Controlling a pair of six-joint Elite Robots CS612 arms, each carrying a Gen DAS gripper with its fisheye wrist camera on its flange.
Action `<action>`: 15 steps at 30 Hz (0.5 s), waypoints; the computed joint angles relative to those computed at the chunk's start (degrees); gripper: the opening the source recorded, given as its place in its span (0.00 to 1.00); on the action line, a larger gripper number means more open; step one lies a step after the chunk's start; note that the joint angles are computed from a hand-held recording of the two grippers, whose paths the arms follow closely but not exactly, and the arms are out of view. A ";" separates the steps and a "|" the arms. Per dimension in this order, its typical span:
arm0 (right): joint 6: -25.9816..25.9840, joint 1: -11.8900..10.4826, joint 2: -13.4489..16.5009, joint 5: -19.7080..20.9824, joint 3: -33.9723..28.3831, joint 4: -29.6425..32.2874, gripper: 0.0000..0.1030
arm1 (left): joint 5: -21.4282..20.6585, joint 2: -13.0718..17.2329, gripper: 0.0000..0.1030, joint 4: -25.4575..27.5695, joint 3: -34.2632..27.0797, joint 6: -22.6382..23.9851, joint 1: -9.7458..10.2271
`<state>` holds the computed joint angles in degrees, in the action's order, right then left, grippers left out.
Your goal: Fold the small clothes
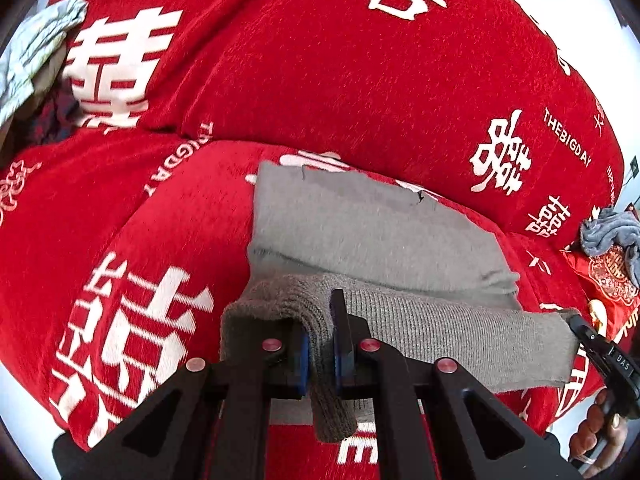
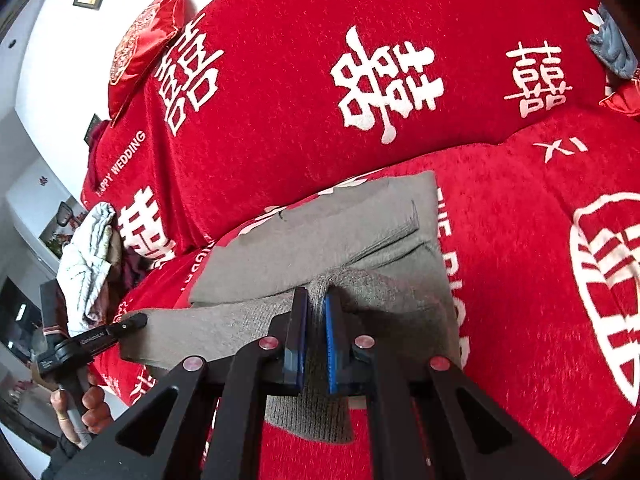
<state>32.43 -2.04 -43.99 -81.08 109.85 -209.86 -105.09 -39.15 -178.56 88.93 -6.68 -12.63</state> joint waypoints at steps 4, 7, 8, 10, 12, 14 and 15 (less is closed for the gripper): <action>-0.71 0.15 -0.54 -2.11 -0.38 1.26 0.08 | 1.11 -0.13 0.10 -0.37 -0.53 0.93 -0.56; -0.68 0.24 -0.68 -3.26 -0.91 2.18 0.08 | 1.24 0.06 0.10 0.06 -1.34 0.77 -0.74; -0.65 0.29 -0.70 -3.62 -1.15 2.55 0.08 | 1.25 0.19 0.10 0.30 -1.70 0.64 -0.79; -0.82 0.30 -0.65 -4.08 -1.73 3.39 0.08 | 1.38 0.42 0.10 0.88 -2.31 0.64 -0.85; -1.12 0.37 -0.55 -4.51 -2.37 4.31 0.08 | 1.77 0.69 0.10 1.33 -2.89 0.68 -0.96; -1.38 0.42 -0.43 -4.84 -2.97 5.21 0.08 | 1.99 1.07 0.10 2.16 -3.66 0.50 -0.98; -1.58 0.41 -0.38 -4.86 -3.16 5.53 0.08 | 2.05 1.27 0.10 2.77 -4.09 0.30 -1.00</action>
<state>30.84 -1.63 -44.38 -85.94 106.69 -204.33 -103.04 -37.89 -175.79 84.84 -6.39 -13.63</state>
